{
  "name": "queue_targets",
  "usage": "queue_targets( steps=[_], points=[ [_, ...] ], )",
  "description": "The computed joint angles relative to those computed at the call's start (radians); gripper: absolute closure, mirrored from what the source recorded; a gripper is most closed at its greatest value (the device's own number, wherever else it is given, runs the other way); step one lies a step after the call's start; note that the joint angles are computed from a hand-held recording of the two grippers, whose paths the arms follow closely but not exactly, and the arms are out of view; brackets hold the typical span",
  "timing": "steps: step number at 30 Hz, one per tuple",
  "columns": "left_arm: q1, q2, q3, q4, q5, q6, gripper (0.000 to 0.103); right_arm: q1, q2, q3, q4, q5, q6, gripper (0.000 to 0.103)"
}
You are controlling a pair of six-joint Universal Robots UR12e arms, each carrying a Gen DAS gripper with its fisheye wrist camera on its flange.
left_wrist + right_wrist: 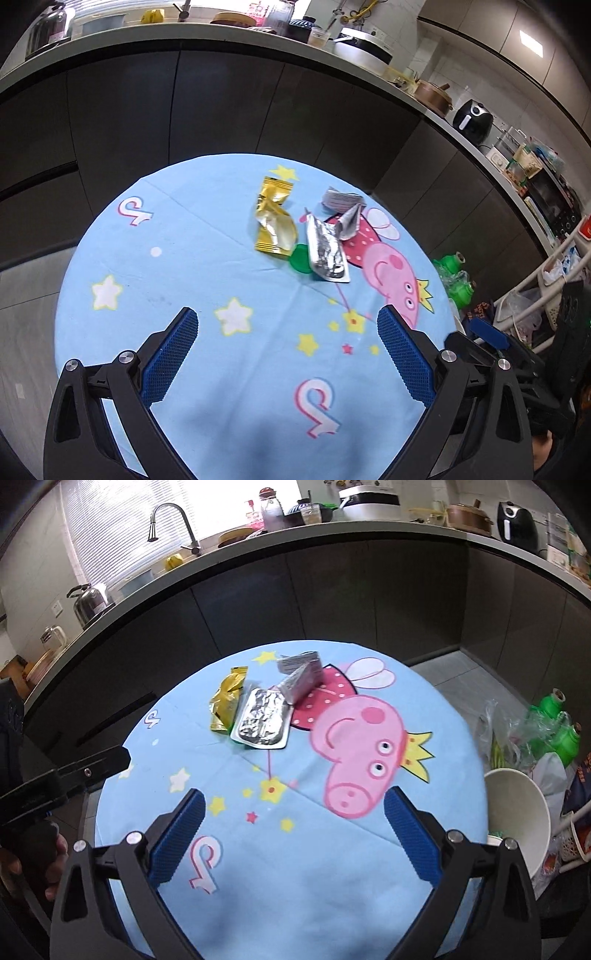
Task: Collect trash
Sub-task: 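Move both tools back over the table, then grasp the silver foil blister pack with the right gripper while the left gripper grasps the yellow wrapper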
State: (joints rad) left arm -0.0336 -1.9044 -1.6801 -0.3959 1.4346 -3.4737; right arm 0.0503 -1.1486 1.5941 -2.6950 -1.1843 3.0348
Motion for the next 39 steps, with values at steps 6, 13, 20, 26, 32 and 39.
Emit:
queue_targets(
  steps=[6, 13, 20, 26, 32, 39],
  points=[
    [0.033, -0.006, -0.002, -0.004, -0.017, -0.005, 0.014, 0.047, 0.090, -0.116, 0.098, 0.002, 0.001, 0.021],
    [0.066, -0.026, 0.015, -0.016, -0.031, -0.023, 0.015, 0.099, 0.185, -0.238, 0.167, -0.062, -0.013, 0.029],
    [0.073, -0.057, 0.057, -0.032, -0.048, -0.015, 0.015, 0.129, 0.242, -0.305, 0.162, -0.157, -0.035, 0.032],
    [0.078, -0.106, 0.120, -0.038, -0.117, -0.036, 0.014, 0.111, 0.230, -0.284, 0.157, -0.110, -0.035, 0.045],
    [0.069, -0.195, 0.233, -0.115, -0.154, -0.074, 0.013, 0.095, 0.198, -0.242, 0.164, -0.081, -0.048, 0.077],
    [0.055, -0.263, 0.320, -0.210, -0.124, -0.076, 0.022, 0.077, 0.160, -0.190, 0.132, -0.057, -0.069, 0.091]
  ],
)
